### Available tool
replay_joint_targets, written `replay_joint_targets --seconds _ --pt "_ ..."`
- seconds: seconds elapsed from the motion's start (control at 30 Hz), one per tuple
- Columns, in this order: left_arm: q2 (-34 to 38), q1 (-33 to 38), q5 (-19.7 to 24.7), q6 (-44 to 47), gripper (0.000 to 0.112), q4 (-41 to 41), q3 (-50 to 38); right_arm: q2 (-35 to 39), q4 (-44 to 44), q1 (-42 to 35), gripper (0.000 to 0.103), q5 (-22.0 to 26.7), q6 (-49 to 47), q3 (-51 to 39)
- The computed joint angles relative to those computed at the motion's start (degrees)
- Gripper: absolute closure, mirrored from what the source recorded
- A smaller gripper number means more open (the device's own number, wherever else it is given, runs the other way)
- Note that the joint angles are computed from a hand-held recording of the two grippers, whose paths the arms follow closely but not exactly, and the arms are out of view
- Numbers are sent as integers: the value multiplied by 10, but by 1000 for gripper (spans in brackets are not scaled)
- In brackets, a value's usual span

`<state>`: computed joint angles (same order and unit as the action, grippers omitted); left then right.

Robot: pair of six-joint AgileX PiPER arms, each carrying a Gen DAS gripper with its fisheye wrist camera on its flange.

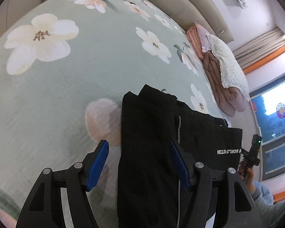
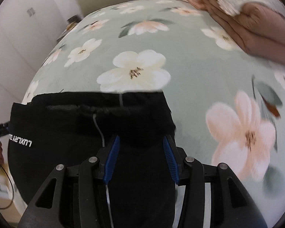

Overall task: Fold large clothes
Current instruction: 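Fold the held hem over onto the jacket body with both tools, then open both tools and release the folded jacket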

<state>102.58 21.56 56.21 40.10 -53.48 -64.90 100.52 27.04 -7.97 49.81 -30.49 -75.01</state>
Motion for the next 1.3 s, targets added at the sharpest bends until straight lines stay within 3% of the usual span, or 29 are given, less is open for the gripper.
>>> replay_joint_targets --seconds 0.07,0.1,0.17,0.3,0.33,0.37,0.4,0.47,0.5,0.6,0.67,0.77,0.9,1.0,1.13,1.23,1.3 --pt "22 -6 13 -4 45 -2 -17 26 9 0 49 3 -11 -26" --pt "33 -11 13 -12 45 4 -27 39 10 -1 38 3 -13 -36" --pt "56 -28 8 -45 45 31 -52 65 15 -6 29 1 -14 -56" --pt "83 -50 -3 -58 45 31 -72 108 49 -21 25 36 -29 -84" --pt "86 -53 -9 -62 45 28 -72 105 68 -25 30 33 -42 -74" --pt "83 -57 -21 -63 45 22 -67 94 83 -25 50 16 -57 -55" --pt "75 -62 -39 -69 45 20 -58 77 77 -18 60 -8 -58 -35" --pt "35 -83 -101 -57 78 17 -27 29 41 6 80 -73 -57 17" --pt "22 -94 -116 -61 97 30 -23 12 13 19 83 -93 -45 33" --pt "-34 -118 -155 -79 101 62 1 -47 -62 47 85 -145 -8 82" --pt "-69 -132 -166 -110 101 103 2 -72 -74 43 86 -147 1 88" --pt "-104 -120 -156 -113 102 100 1 -104 -120 41 86 -148 47 83" --pt "-119 -117 -151 -134 101 114 -40 -125 -262 78 87 -143 174 43" --pt "-88 -125 -157 -158 101 128 -118 -100 -377 116 88 -150 281 -19" --pt "24 -158 -163 -263 101 235 -219 3 -434 135 87 -124 355 -108" --pt "138 -165 -118 -348 97 289 -288 121 -467 153 86 -80 375 -169" --pt "198 -155 -99 -368 93 276 -304 181 -442 151 84 -55 359 -195"
